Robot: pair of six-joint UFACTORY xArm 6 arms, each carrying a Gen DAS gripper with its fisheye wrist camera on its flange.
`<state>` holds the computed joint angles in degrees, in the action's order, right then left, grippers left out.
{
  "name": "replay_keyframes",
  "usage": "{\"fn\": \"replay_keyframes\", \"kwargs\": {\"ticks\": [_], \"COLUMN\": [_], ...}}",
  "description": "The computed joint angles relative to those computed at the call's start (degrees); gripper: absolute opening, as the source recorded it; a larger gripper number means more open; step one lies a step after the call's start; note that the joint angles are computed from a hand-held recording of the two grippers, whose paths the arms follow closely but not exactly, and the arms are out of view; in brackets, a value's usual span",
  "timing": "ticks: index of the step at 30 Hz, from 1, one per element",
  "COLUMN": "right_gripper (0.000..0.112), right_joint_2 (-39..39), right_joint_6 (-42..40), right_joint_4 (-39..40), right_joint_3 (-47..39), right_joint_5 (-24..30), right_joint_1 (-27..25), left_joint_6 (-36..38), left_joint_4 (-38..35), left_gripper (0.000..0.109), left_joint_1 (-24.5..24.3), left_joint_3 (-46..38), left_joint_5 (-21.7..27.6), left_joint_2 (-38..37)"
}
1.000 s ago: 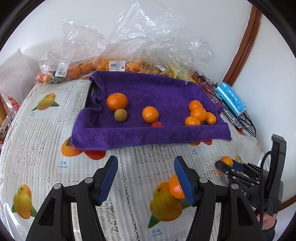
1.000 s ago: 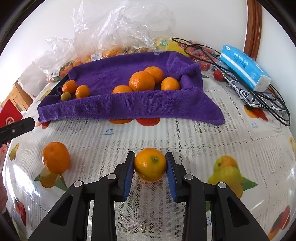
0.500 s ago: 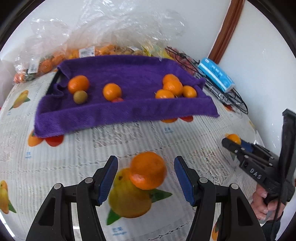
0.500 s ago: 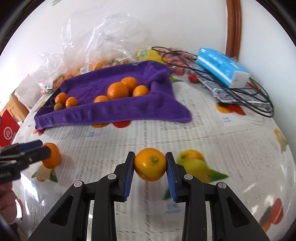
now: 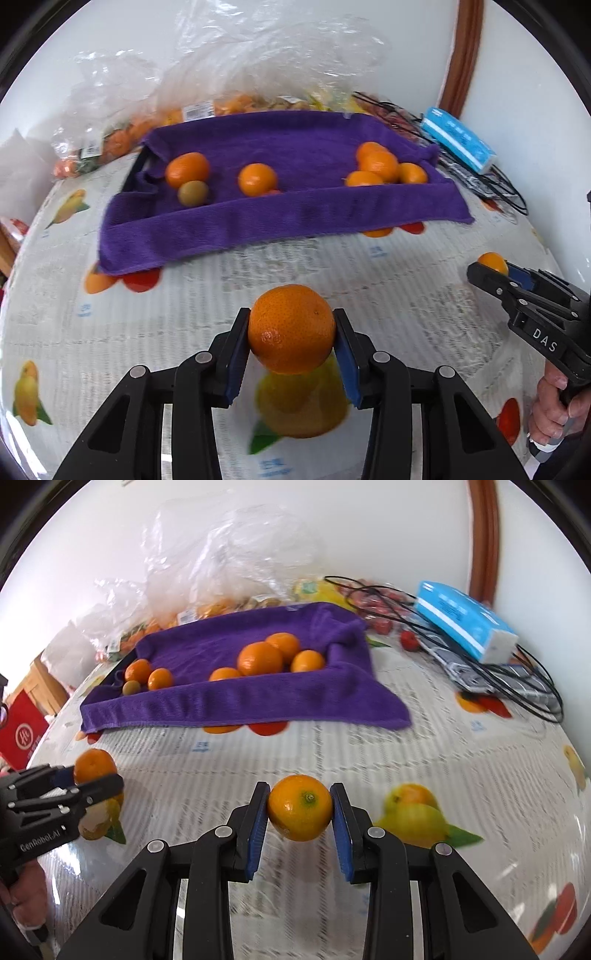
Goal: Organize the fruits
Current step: 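Close the right tool on a small orange while the left tool grasps an orange, then lift both held oranges from the table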
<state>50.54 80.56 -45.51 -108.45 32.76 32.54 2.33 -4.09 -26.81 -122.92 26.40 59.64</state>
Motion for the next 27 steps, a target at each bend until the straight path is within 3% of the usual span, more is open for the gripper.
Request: {"fn": "replay_keyframes", "kwargs": {"ticks": [3, 6, 9, 15, 22, 27], "right_gripper": [0.033, 0.033, 0.033, 0.033, 0.034, 0.035], "right_joint_2": [3.3, 7.1, 8.8, 10.7, 14.4, 12.0], "right_joint_6": [-3.3, -8.0, -10.9, -12.5, -15.8, -14.1], "right_joint_4": [2.4, 5.9, 8.7, 10.1, 10.5, 10.5], "right_joint_3": [-5.0, -10.9, -13.3, -16.9, -24.0, -19.2], "right_joint_5": [0.3, 1.8, 1.8, 5.1, 11.5, 7.4], "right_joint_1": [0.2, 0.6, 0.5, 0.9, 1.9, 1.2], "left_joint_6": [-4.8, -3.8, -5.9, -1.3, 0.1, 0.7], "left_joint_4": [4.8, 3.3, 6.3, -1.5, -3.9, -4.9], "left_gripper": [0.041, 0.041, 0.041, 0.041, 0.041, 0.041], "left_joint_1": [1.0, 1.5, 1.3, 1.6, 1.6, 1.6], "left_joint_3": [-0.7, -0.5, -0.3, -2.6, -2.0, -1.8], "left_joint_5": [-0.3, -2.3, -3.8, -3.0, -3.4, -3.6], "left_joint_2": [0.8, 1.4, 1.8, 3.1, 2.8, 2.8]}}
